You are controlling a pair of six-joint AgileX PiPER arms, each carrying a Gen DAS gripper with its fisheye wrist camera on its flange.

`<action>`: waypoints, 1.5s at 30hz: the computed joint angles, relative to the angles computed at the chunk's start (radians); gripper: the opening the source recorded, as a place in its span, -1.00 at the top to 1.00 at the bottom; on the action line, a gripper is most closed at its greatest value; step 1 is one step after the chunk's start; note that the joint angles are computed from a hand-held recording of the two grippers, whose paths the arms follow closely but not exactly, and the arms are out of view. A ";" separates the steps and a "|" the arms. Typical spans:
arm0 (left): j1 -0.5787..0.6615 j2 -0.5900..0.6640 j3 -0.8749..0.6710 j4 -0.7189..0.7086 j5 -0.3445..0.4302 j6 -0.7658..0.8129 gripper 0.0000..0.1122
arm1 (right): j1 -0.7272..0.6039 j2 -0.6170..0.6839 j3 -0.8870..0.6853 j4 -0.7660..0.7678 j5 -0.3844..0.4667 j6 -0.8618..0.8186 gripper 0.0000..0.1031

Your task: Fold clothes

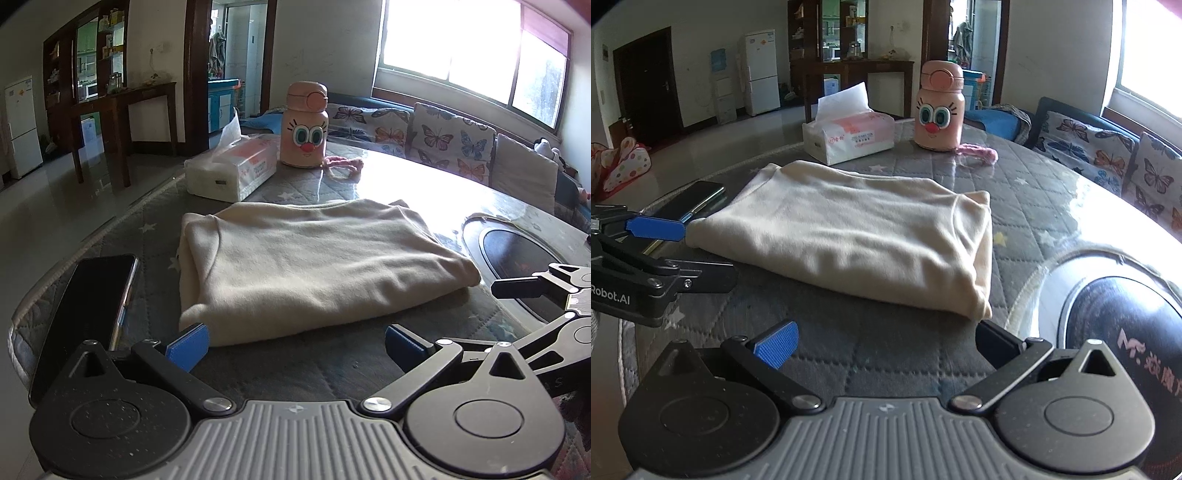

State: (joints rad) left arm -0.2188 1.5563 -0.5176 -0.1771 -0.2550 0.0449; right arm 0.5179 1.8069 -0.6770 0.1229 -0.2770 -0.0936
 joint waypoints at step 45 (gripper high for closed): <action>-0.141 -0.075 0.133 -0.367 -0.089 0.242 -0.84 | 0.076 -0.062 0.159 0.110 -0.100 0.009 -1.00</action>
